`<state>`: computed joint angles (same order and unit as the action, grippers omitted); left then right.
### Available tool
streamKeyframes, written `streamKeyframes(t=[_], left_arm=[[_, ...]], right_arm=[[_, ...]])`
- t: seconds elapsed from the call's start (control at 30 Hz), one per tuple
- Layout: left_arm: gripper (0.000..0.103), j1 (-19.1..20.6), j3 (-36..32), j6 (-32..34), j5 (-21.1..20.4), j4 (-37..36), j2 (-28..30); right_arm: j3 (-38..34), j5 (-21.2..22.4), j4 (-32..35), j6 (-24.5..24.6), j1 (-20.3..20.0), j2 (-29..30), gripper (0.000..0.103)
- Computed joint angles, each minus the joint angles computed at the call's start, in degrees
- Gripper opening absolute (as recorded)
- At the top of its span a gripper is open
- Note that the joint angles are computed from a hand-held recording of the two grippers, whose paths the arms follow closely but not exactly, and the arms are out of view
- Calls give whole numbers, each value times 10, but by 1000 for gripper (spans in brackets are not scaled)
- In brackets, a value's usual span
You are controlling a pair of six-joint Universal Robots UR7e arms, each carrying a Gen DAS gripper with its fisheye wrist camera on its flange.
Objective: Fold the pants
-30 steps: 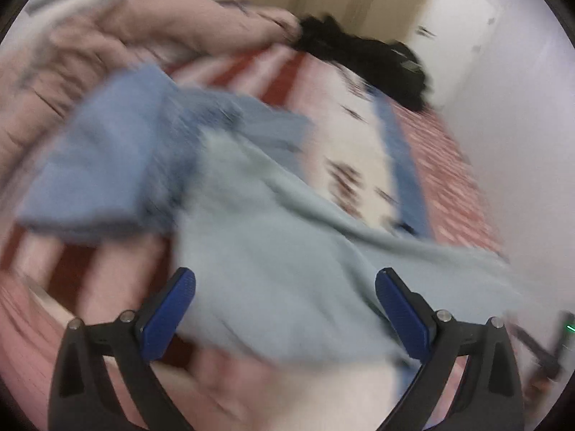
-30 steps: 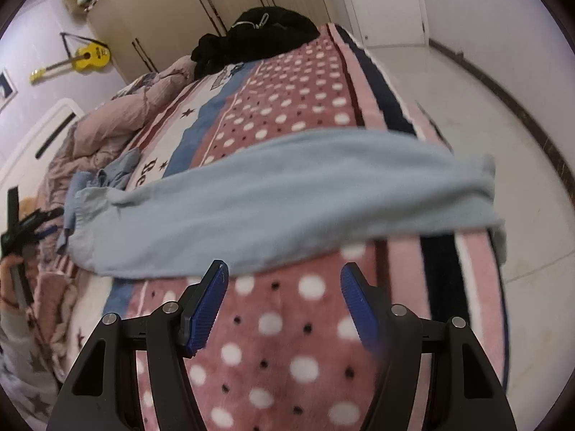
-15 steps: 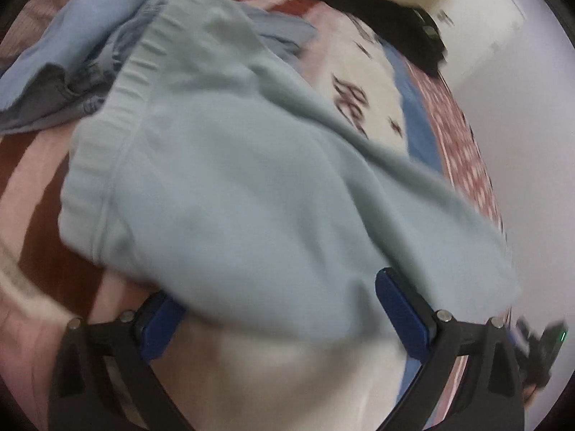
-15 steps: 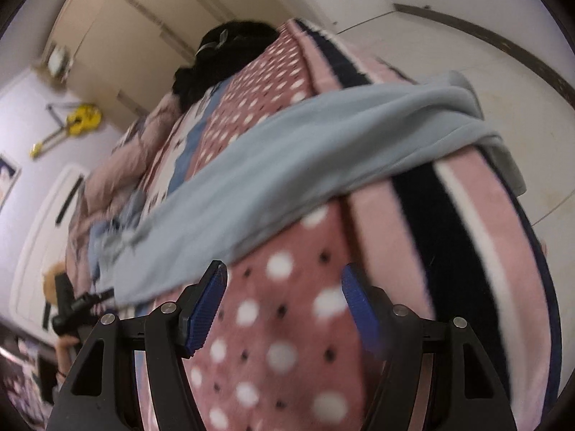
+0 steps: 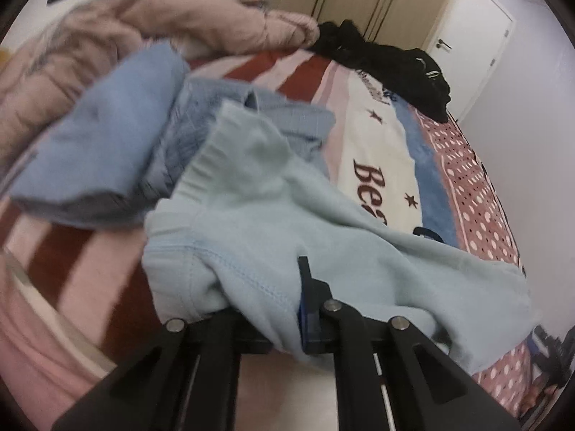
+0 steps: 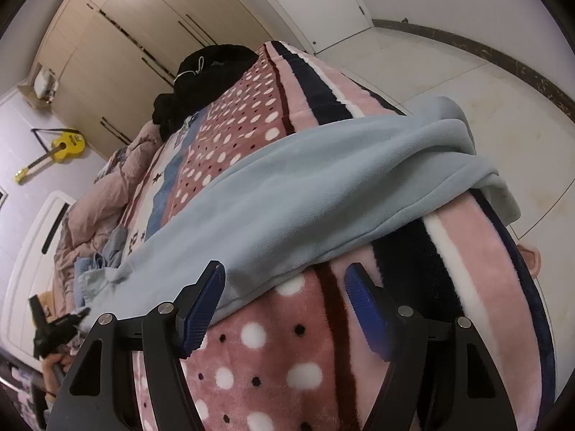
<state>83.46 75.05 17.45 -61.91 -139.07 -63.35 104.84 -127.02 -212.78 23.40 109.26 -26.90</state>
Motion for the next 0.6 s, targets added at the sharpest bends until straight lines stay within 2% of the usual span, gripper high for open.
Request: streamKeyframes(t=[0.17,0.23,0.33,0.37,0.4,0.47,0.53,0.6], left_arm=[[8,2,-4,32,28,4,-4],[8,3,-1,45,36,-10,-7],[14,8,-19,-10,11,71,-10],[29,5,-18,-13,14,93,-12],[50,2,-7,-7,15,106,-19],[71,-4,38,17,0,79,-45],[76,-5,65,18,-21,69,-61],[76,-1,77,9,-45,91,-68]], right_arm=[[-10,-6,44,-2,20,4,67],[-24,17,65,-11,33,12,67],[-56,86,102,-23,44,30,67],[-76,108,122,-37,50,42,67],[-107,129,149,-60,57,58,67],[-154,160,184,-90,66,85,67],[-217,223,235,-107,66,121,67],[-276,257,282,-111,64,156,67]])
